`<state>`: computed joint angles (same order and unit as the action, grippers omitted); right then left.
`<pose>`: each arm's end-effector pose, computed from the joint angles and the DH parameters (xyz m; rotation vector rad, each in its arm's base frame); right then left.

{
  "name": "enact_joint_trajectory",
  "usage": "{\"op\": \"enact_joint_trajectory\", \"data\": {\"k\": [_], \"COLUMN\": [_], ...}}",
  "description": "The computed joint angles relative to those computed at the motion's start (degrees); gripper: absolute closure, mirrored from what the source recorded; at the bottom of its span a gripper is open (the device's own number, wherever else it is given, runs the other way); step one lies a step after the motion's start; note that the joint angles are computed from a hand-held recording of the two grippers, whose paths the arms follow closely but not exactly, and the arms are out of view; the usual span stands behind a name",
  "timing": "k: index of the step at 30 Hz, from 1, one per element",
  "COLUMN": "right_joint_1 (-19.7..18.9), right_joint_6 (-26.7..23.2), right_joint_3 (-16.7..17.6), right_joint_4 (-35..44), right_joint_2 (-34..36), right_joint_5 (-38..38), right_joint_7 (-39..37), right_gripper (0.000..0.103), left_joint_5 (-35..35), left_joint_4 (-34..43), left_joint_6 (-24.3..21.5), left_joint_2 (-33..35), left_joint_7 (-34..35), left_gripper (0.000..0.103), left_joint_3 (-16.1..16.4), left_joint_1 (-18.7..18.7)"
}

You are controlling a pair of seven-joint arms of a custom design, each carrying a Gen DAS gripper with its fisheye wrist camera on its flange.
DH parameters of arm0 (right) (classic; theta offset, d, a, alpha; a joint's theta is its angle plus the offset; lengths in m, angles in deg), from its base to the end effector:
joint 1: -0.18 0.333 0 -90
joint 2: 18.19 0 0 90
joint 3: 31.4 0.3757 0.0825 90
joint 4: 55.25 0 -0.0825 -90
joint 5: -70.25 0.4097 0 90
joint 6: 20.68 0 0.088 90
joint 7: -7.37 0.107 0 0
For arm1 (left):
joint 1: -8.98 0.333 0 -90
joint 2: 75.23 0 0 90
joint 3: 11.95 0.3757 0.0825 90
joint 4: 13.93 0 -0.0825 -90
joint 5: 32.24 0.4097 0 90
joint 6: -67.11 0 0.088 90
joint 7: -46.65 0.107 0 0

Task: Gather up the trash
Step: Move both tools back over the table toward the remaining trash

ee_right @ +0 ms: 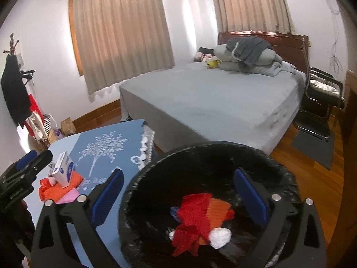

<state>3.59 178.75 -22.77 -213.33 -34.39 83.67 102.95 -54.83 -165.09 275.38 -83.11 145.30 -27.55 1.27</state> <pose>0.4232 0.0650 0.4600 -1.4713 1.6824 -0.7220 0.4479 -0.1434 0.4654 -1.4820 1.6621 -1.0935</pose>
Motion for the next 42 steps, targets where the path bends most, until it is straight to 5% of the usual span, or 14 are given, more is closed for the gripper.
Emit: {"op": "enact_joint_trajectory", "data": {"k": [15,27,42], "right_joint_1": [10.6,20.2,22.1], "right_joint_6": [2.2,-0.3,-7.1], "right_joint_3": [0.8,-1.9,-1.6], "right_joint_4": [10.8,22.6,30.9], "right_joint_2": [13.1,24.5,31.3], "right_joint_5": [0.4,-2.3,-10.7], "right_joint_7": [-2.6,-3.0,1.9], "right_gripper": [0.006,0.007,0.034], "left_joint_5": [-10.2,-6.0,0.6], "left_joint_4": [-3.6,-3.3,-2.2], "left_joint_6": [1.1,0.7,0.1], "left_joint_2": [-1.9,0.4,3.1], "left_joint_7": [9.1,7.7,2.7], "left_gripper": [0.012,0.012,0.012], "left_joint_3": [1.6,7.3,10.5], "left_joint_1": [8.9,13.1,14.8]}}
